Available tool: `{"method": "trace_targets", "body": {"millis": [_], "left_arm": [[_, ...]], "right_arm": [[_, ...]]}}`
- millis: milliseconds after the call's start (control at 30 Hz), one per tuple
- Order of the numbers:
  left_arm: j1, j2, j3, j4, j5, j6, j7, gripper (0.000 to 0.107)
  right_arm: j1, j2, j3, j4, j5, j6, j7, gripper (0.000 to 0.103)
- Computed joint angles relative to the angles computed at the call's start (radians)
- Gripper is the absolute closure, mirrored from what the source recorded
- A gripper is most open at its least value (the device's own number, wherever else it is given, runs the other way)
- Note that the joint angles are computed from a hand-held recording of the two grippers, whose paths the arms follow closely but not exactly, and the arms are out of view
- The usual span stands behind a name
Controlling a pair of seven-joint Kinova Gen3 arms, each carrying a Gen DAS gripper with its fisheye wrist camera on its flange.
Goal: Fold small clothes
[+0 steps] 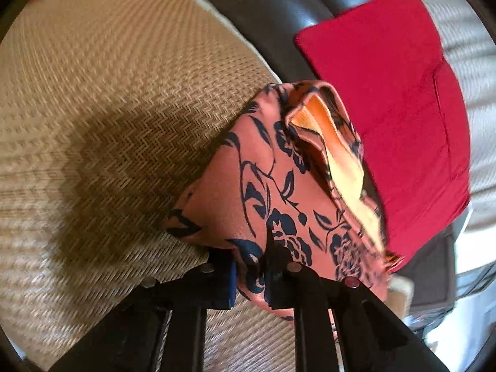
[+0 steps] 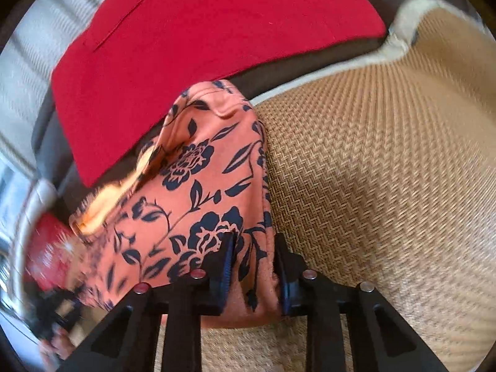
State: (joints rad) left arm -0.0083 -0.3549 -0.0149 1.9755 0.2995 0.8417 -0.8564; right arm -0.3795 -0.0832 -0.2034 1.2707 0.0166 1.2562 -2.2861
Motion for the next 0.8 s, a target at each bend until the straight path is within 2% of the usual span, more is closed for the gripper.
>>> {"method": "trace_targets", "body": {"millis": [67, 133, 267, 467, 633, 800], "left_arm": [[-0.011, -0.003, 0.049, -0.024, -0.055, 0.041, 0.038, 0.094], [0.001, -0.020, 0.060, -0.025, -0.068, 0.069, 0.044, 0.094], [0.018, -0.075, 0.072, -0.014, -0.092, 0.138, 0.046, 0.093], [0.032, -0.178, 0.111, 0.027, -0.118, 0.214, 0.056, 0.093], [0.040, -0.195, 0.083, 0.026, -0.094, 0.241, 0.049, 0.092], [0.024, -0.230, 0.067, -0.044, -0.115, 0.327, 0.038, 0.089]], "right_arm": [[-0.018, -0.001, -0.025, -0.013, 0.048, 0.041, 0.011, 0.078], [-0.027, -0.017, -0.030, -0.005, 0.054, 0.059, 0.037, 0.079], [-0.018, -0.074, -0.018, 0.034, 0.005, 0.093, 0.079, 0.079], [-0.002, -0.171, -0.041, 0.102, -0.053, 0.148, 0.098, 0.079], [0.028, -0.213, -0.021, 0.124, -0.135, 0.175, 0.101, 0.075], [0.067, -0.213, -0.054, 0.030, -0.095, 0.266, 0.067, 0.075]]}}
